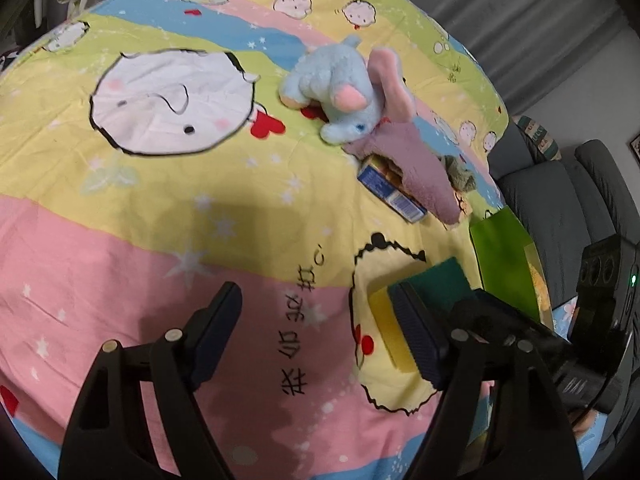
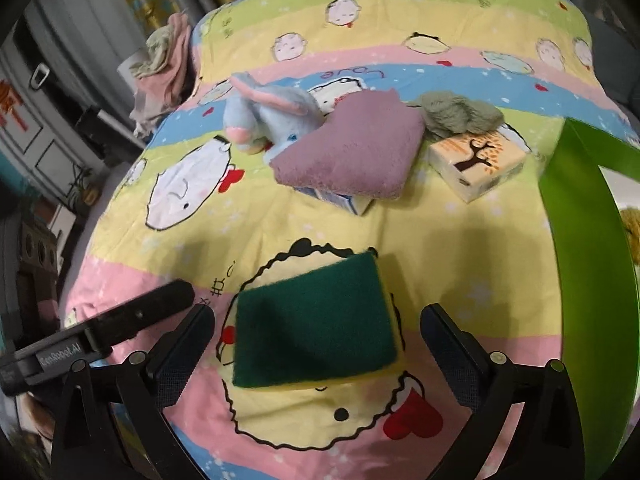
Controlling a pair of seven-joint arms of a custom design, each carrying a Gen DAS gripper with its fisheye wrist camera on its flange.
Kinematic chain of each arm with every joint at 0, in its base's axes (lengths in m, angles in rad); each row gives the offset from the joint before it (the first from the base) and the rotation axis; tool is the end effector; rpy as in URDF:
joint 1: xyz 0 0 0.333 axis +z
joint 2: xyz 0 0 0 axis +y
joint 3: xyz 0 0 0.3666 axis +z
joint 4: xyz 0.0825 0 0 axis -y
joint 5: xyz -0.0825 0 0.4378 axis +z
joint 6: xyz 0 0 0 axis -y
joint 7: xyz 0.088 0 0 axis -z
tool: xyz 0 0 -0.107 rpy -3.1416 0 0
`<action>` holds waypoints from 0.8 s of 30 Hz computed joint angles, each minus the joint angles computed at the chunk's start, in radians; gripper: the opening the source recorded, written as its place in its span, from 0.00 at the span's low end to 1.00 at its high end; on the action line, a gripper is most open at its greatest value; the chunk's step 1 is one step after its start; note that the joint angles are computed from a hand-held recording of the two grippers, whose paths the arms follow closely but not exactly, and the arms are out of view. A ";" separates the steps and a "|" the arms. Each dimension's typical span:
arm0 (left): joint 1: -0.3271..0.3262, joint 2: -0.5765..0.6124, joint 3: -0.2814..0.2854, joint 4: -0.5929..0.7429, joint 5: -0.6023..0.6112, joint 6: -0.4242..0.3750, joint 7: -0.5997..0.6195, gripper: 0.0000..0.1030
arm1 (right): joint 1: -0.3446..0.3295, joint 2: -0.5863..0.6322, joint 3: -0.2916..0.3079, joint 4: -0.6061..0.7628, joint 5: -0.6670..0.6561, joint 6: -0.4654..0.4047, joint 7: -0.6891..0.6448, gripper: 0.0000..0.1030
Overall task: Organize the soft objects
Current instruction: 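Lift the sponge and carry it toward the box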
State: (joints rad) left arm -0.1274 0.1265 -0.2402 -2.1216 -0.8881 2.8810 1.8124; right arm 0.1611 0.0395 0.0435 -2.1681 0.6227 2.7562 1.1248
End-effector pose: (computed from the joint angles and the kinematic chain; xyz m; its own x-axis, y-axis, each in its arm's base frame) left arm 0.6161 -0.1852 0.4264 0.0313 -0.8432 0.5368 -0.8467 -0.3078 -0.4340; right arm 0.6162 0.1030 0.4504 0.2065 -0.9432 -0.2601 -0.8369 -0.0326 -0.5464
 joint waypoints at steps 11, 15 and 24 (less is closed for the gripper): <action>-0.012 0.034 -0.045 0.060 -0.277 -0.132 0.313 0.30 | -0.030 0.035 -0.017 0.047 0.153 -0.103 -0.018 0.56; -0.026 0.042 -0.043 0.068 -0.315 -0.121 0.340 0.30 | -0.032 0.039 -0.003 0.042 0.095 -0.078 0.023 0.54; -0.075 0.028 -0.057 0.121 -0.260 -0.019 0.356 0.30 | -0.032 -0.052 -0.019 -0.001 0.233 0.024 -0.096 0.54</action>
State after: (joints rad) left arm -0.2029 0.1542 -0.2974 -2.0005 -1.1484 2.8625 2.1685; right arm 0.1289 -0.0123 0.0246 -2.1690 0.8555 2.7802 1.0286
